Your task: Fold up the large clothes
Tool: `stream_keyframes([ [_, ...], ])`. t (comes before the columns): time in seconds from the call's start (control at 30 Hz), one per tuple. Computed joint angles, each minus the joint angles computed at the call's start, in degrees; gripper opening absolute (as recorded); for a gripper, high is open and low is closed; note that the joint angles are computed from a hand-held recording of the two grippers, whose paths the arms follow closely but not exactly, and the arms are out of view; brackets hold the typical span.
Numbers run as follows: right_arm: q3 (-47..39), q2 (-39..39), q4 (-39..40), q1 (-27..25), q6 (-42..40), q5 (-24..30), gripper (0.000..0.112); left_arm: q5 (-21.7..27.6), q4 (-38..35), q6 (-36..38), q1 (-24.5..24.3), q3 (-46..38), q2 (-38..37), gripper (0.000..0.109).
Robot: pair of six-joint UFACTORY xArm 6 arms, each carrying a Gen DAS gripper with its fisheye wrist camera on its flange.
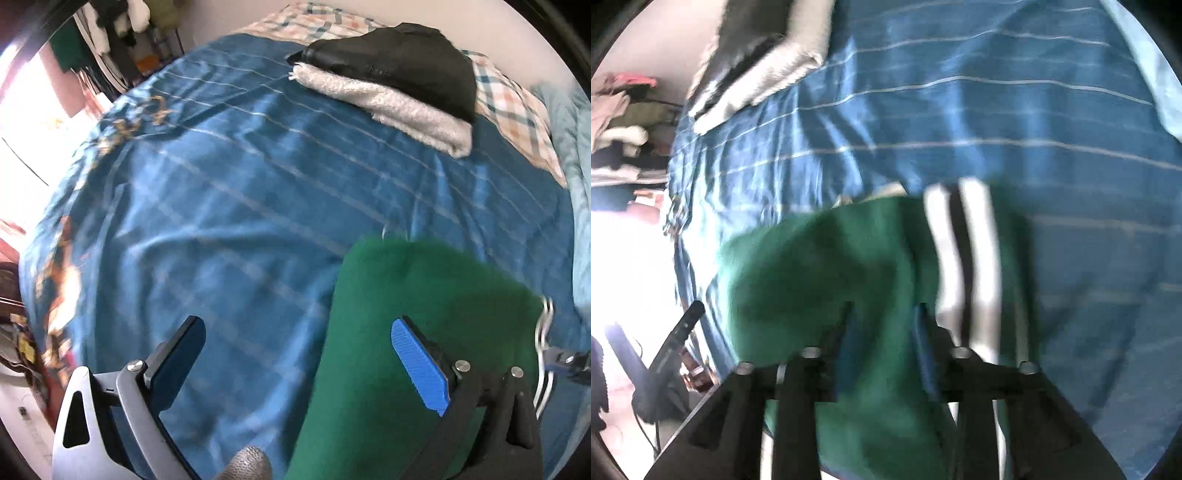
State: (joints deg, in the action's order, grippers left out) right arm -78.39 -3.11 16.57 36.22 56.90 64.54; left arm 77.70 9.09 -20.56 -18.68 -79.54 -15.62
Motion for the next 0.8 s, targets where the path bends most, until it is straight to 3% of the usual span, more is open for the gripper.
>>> stream_keyframes([
  [0.17, 13.24, -10.80, -0.42, 7.92, 7.34, 1.45, 0.041, 4.88, 4.09, -1.60, -4.83, 11.31, -9.98, 0.103],
  [0.37, 19.11, -9.40, -3.30, 13.27, 10.10, 1.68, 0.040, 3.90, 0.15, -3.80, -5.07, 19.37, -13.68, 0.103],
  [0.47, 15.35, -8.05, -1.99, 12.03, 9.94, 4.64, 0.041, 5.84, 0.83, -4.27, -5.39, 16.96, -12.65, 0.103],
  [0.57, 18.88, -15.10, -2.53, 10.00, 12.79, -2.35, 0.049, 6.20, 0.40, -3.34, -4.53, 13.58, -12.05, 0.103],
  [0.67, 21.82, -18.40, -5.52, 5.06, 9.60, -9.98, 0.082, 2.14, 1.09, -2.04, -3.64, 10.18, -8.92, 0.103],
  [0.73, 21.24, -16.45, -8.98, 1.95, 7.51, -11.48, 0.083, -0.76, 2.08, -1.38, -3.41, 8.60, -5.76, 0.103],
  [0.8, 22.68, -14.60, -5.30, -1.92, 2.52, -16.43, 0.083, -3.32, 2.77, -0.65, -2.89, 7.12, -2.41, 0.103],
])
